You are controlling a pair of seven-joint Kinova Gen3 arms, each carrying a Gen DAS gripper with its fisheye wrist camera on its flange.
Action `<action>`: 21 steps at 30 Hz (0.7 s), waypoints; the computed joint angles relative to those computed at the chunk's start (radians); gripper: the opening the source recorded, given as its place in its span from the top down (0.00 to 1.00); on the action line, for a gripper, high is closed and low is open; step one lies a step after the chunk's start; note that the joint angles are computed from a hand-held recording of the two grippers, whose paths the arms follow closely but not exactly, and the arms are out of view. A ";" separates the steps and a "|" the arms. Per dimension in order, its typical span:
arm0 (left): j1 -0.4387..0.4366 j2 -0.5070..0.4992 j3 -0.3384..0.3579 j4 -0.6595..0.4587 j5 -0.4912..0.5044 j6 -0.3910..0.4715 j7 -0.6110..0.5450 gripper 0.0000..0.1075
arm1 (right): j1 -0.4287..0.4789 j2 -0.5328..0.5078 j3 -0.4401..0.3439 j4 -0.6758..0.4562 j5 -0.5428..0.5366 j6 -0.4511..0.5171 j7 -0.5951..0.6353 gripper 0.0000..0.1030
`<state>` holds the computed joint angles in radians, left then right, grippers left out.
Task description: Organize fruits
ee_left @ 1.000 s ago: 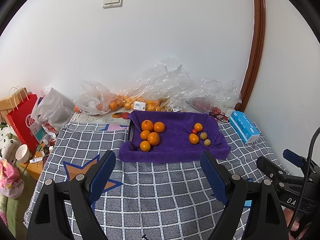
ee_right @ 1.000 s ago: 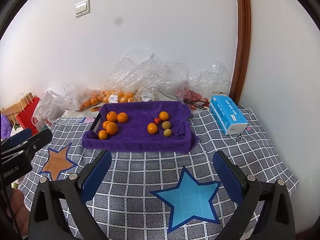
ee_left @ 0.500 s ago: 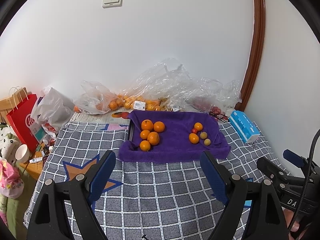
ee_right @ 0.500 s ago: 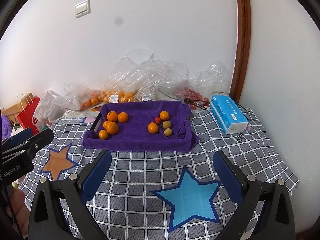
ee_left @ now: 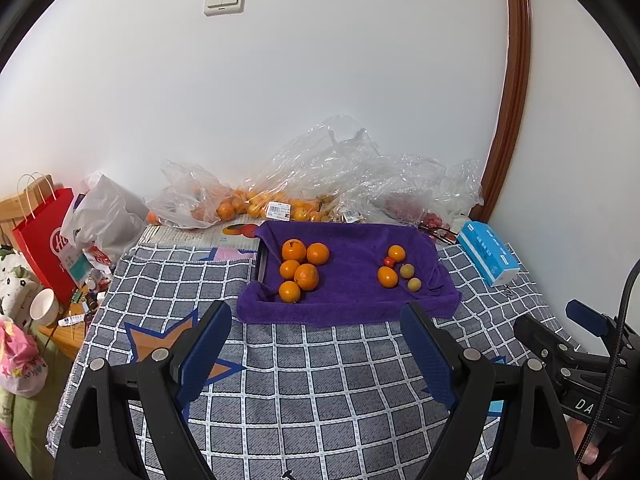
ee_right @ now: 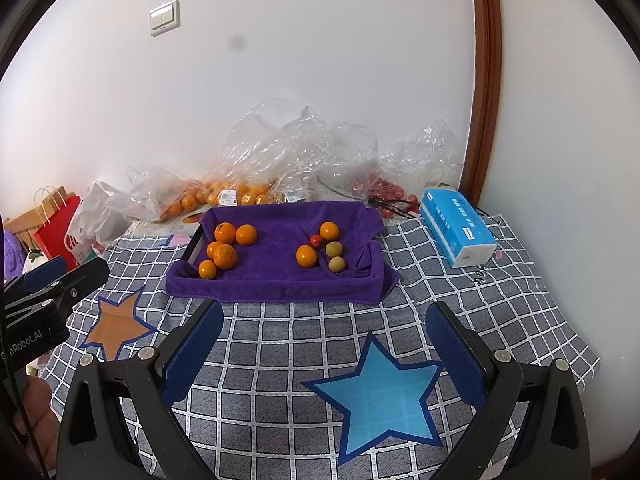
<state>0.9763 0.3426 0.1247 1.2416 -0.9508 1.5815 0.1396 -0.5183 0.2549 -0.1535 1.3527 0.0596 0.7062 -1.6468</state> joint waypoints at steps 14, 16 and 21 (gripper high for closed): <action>-0.001 0.000 0.000 0.001 0.000 0.000 -0.001 0.20 | 0.000 0.005 0.000 -0.005 -0.004 0.001 -0.001 0.03; -0.001 0.000 0.000 0.001 0.000 0.001 0.000 0.20 | 0.000 0.005 0.000 -0.006 -0.004 0.001 0.001 0.03; -0.004 -0.003 0.001 0.004 0.001 -0.002 -0.003 0.20 | 0.000 0.005 0.000 -0.005 -0.006 -0.001 0.002 0.03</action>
<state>0.9726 0.3395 0.1257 1.2455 -0.9501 1.5798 0.1365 -0.5184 0.2601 -0.1539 1.3474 0.0531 0.7057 -1.6450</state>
